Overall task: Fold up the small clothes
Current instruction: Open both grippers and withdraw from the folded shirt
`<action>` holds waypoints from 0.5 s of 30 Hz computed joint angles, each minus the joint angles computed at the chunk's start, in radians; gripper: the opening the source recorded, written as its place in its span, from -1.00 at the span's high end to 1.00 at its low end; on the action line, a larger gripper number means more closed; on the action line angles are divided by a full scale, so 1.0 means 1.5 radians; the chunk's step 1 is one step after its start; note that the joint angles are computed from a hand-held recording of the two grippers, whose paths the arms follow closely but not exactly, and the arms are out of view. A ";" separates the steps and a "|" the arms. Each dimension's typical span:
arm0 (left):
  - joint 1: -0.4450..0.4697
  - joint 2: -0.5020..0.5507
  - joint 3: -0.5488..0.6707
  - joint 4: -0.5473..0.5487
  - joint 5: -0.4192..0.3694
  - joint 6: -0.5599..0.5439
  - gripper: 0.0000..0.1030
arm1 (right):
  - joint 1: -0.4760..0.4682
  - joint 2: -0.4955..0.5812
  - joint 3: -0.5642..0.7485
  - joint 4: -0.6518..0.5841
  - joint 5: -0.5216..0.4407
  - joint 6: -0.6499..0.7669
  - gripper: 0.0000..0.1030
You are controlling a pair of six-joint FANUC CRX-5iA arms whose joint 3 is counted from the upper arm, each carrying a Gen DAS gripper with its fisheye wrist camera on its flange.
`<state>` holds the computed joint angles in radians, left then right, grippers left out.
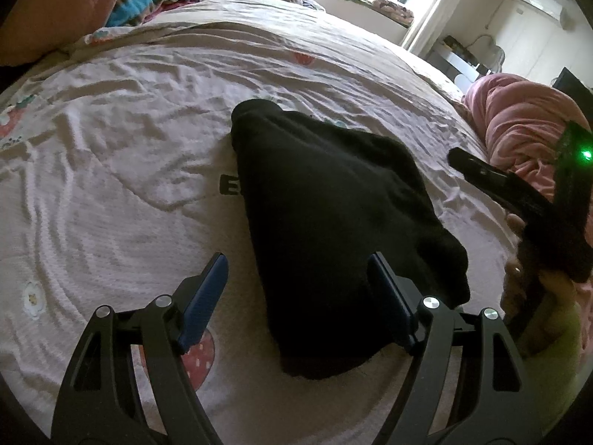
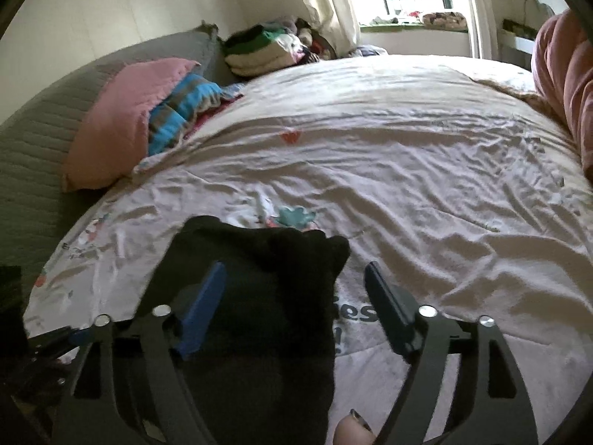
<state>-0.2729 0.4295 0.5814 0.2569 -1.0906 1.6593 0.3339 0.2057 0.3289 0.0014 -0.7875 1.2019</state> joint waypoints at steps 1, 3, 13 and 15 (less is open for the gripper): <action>0.000 -0.001 0.000 -0.001 0.000 0.000 -0.35 | 0.004 -0.011 -0.012 0.009 0.008 -0.007 -0.73; 0.000 -0.007 -0.004 -0.003 0.005 0.000 -0.35 | 0.011 -0.030 -0.034 0.021 0.024 -0.012 -0.76; -0.004 -0.059 -0.042 -0.032 0.033 0.001 -0.81 | 0.071 -0.154 -0.214 0.241 0.112 -0.174 -0.91; -0.005 -0.077 -0.062 -0.034 0.047 -0.007 -0.81 | 0.085 -0.182 -0.249 0.272 0.118 -0.197 -0.91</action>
